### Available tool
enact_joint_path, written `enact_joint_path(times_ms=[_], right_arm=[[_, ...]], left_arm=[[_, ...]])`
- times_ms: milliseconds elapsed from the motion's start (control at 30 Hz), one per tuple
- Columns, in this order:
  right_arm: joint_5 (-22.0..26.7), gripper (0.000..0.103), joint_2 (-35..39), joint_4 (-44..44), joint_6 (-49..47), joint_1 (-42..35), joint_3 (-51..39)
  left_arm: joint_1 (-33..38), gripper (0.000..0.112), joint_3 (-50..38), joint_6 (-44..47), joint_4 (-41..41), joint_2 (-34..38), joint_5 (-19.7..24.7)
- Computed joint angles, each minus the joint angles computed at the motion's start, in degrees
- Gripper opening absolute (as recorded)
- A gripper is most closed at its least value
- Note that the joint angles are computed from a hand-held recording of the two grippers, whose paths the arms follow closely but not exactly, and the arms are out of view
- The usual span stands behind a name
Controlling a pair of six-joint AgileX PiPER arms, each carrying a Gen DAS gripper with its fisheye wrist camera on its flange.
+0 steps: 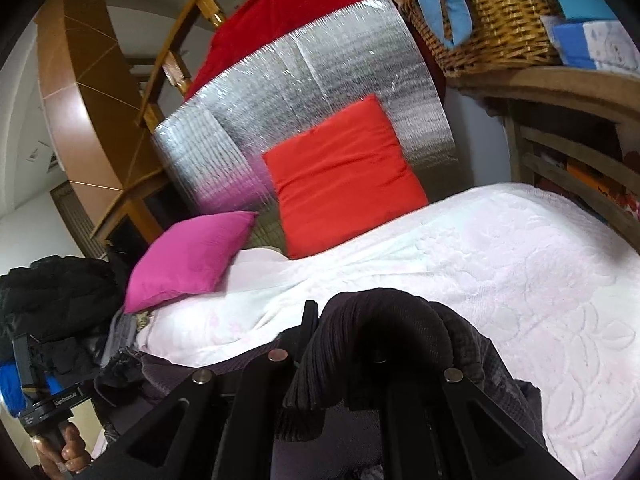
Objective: Fold large clothes
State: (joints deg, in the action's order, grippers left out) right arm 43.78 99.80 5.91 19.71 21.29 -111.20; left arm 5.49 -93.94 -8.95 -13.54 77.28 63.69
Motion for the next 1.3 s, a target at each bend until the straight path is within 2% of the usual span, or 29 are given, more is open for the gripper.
enact_joint_path(times_ms=[133,233,367,600,733,833,900,967,1000,1067,1100,1133,1200,1267,1300], right_arm=[[0.8,0.009,5.2,0.0,1.2,-0.9,-3.8],[4.1,0.009,10.5,2.4,1.5,-2.3,-9.3],[7.0,0.009,15.5,3.5,2.4,-3.3,-14.2],[10.1,0.010,20.6,7.6,3.3,-5.1,-18.1],[12.9,0.013,21.9,13.0,2.5,-7.1,-19.9],[12.7,0.016,20.8,16.8,0.6,-8.3,-18.0],[14.4,0.016,20.4,17.5,-0.1,-8.7,-18.6],[17.2,0.016,20.2,17.7,-0.9,-9.0,-20.1],[17.8,0.016,20.2,18.0,-1.0,-9.1,-20.6],[19.1,0.017,19.3,18.7,-1.8,-9.5,-20.8],[20.2,0.018,19.2,18.6,-2.1,-9.5,-21.6],[21.4,0.021,19.2,18.6,-2.6,-9.5,-22.6],[23.4,0.028,18.8,18.3,-3.0,-9.4,-24.0],[24.3,0.036,17.7,18.9,-3.5,-9.6,-23.9],[23.2,0.052,16.4,19.9,-4.2,-9.9,-22.0]], left_arm=[[0.6,0.009,-1.4,0.4,-1.3,4.9,-0.8],[0.6,0.009,-1.1,-0.1,-1.3,8.1,-2.1],[0.1,0.009,1.0,-0.1,-1.0,10.0,-5.2],[1.6,0.012,3.8,1.1,-4.2,12.7,-7.8],[2.3,0.012,3.5,1.7,-6.1,13.9,-6.9],[4.2,0.013,2.7,3.6,-10.6,14.1,-4.8],[6.1,0.015,2.2,4.6,-14.5,14.1,-2.9],[7.9,0.019,1.3,5.0,-18.1,14.4,-0.7],[8.6,0.025,0.7,4.8,-19.3,14.3,0.6],[8.9,0.052,0.6,4.1,-18.9,12.8,0.9],[8.9,0.070,1.2,3.8,-18.1,11.5,-0.2],[8.6,0.079,2.3,3.1,-16.6,9.2,-2.3],[9.4,0.084,2.9,2.7,-16.3,6.8,-3.3],[11.7,0.084,2.4,2.8,-18.8,6.1,-0.9],[13.0,0.084,2.7,2.6,-20.3,5.4,0.3]])
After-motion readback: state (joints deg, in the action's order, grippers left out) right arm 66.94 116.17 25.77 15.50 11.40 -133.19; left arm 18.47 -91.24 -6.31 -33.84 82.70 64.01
